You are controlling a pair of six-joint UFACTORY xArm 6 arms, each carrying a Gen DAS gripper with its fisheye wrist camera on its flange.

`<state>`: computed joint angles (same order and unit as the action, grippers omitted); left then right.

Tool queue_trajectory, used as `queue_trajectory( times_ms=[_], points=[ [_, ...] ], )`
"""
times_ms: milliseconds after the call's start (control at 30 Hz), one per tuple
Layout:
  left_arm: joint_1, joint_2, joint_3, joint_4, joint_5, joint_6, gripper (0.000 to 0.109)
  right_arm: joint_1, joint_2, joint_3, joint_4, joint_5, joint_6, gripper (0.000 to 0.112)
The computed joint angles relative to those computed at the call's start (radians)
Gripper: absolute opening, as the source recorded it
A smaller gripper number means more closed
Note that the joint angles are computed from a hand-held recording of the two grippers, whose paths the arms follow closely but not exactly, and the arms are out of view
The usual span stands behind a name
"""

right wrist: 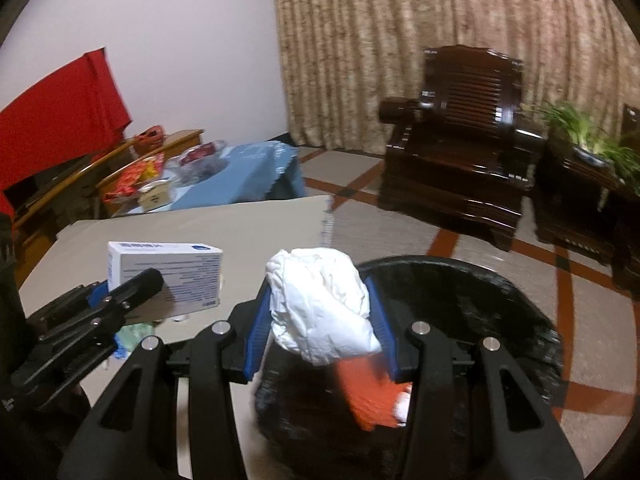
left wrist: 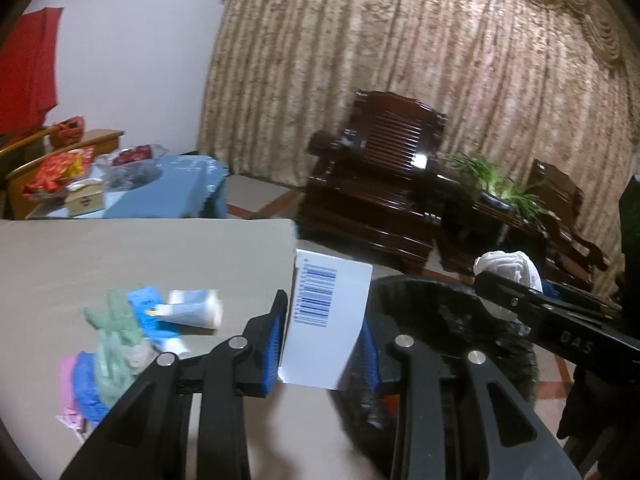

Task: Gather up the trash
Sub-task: 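Lower the white tissue into the bin with the right gripper while the left carries the box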

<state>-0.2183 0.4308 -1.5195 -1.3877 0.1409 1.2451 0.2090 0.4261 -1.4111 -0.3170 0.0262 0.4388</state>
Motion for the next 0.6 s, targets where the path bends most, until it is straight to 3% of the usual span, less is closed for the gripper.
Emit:
queue_trajectory(
  times_ms=[133,267,400,600],
  points=[
    [-0.035,0.017,-0.022,0.015,0.02,0.004,0.033,-0.072,-0.043,0.06,-0.27,-0.002,0.255,0.044],
    [-0.066,0.047,-0.054,0.043,0.03,-0.013,0.03,-0.116,-0.061,0.082,-0.456,0.016,0.426,0.044],
    [-0.09,0.098,-0.106,0.128,0.049,-0.089,0.03,-0.151,-0.062,0.096,-0.532,0.019,0.492,0.044],
    [-0.116,0.152,-0.157,0.192,0.062,-0.14,0.03,-0.184,-0.053,0.111,-0.527,0.013,0.483,0.044]
  ],
)
